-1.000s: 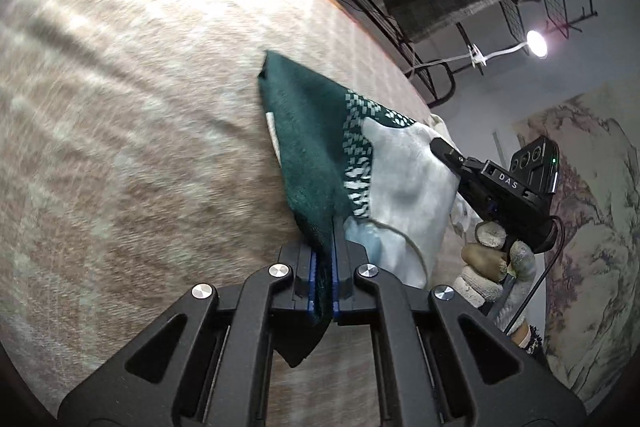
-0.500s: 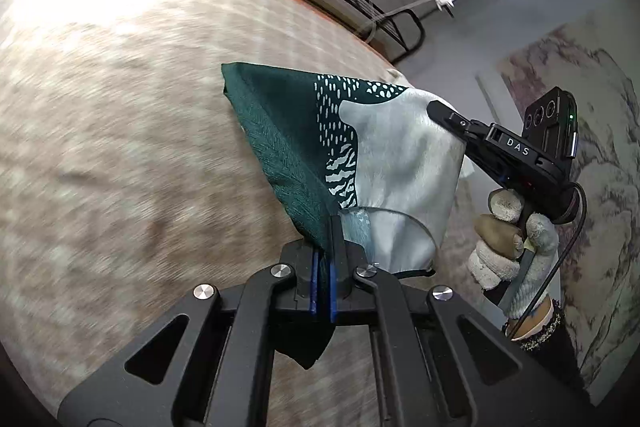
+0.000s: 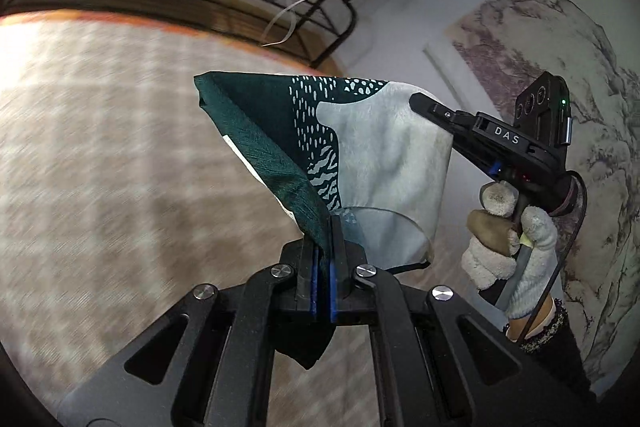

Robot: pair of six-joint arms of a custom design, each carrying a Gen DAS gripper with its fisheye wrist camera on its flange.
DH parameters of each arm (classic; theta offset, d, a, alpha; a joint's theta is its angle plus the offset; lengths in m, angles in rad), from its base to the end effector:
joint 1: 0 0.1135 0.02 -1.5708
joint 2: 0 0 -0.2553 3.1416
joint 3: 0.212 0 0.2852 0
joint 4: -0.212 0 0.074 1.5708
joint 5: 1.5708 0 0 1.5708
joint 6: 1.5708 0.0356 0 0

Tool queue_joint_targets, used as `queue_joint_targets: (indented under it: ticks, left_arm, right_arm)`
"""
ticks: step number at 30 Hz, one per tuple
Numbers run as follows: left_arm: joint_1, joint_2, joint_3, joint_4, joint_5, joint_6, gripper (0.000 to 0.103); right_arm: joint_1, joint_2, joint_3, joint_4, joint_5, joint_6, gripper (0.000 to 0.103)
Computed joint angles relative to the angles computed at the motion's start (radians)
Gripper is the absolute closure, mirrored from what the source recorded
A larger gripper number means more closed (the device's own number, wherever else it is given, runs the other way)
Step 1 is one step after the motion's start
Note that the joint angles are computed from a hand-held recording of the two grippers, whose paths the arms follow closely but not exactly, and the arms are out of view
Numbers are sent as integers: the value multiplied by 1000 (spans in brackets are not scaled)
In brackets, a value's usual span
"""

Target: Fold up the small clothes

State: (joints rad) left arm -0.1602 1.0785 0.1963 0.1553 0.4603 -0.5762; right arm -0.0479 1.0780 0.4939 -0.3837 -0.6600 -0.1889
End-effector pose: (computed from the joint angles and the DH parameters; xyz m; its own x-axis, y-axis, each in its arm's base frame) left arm 0.1969 -0.0478 0.0910 -0.8065 -0.3641 -0.4658 0.0372 0.7550 -0.6547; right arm 0.2236 0.0111 0.1506 -0.7499 -0.1126 -0.6519 -0.4584 0.7988 0.3895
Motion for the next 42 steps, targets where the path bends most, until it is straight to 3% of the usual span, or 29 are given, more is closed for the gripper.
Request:
queue_joint_targets:
  ticks: [4,7,13,17,26,29,31,32,34,35,36,42]
  left_arm:
    - [-114,288,156,188,-78,-66,102]
    - [-180,449,274,256,-128,-81,102]
    - [-262,716,476,303,-193,-79,102]
    - [-281,811,539,292,-206,-87,102]
    - [-316,828,575,201,-302,-39,102]
    - [-321,822,583,176,-319,-36,102]
    - [-329,805,581,149,-339,-27,102]
    - [-333,797,580,134,-348,-22,101]
    - [-337,779,575,110,-359,-15,89]
    - [-341,760,559,107,-367,-16,76]
    - [-345,744,547,110,-377,-20,71]
    - [-397,606,473,61,-438,-22,71]
  right_arm:
    - [-123,126,114,-3,-45,-99,103]
    - [-207,268,224,20,-81,-136,103]
    - [-292,507,380,101,-109,-141,103]
    - [-302,646,460,142,-72,-151,103]
    - [-263,758,513,211,45,-173,102]
    - [-242,764,514,227,117,-162,95]
    - [-240,756,503,246,156,-148,73]
    - [-241,744,490,260,167,-145,73]
    - [-248,720,472,264,180,-151,73]
    - [-252,705,464,259,182,-151,72]
    - [-257,687,455,255,184,-151,72]
    - [-296,541,395,196,176,-176,72]
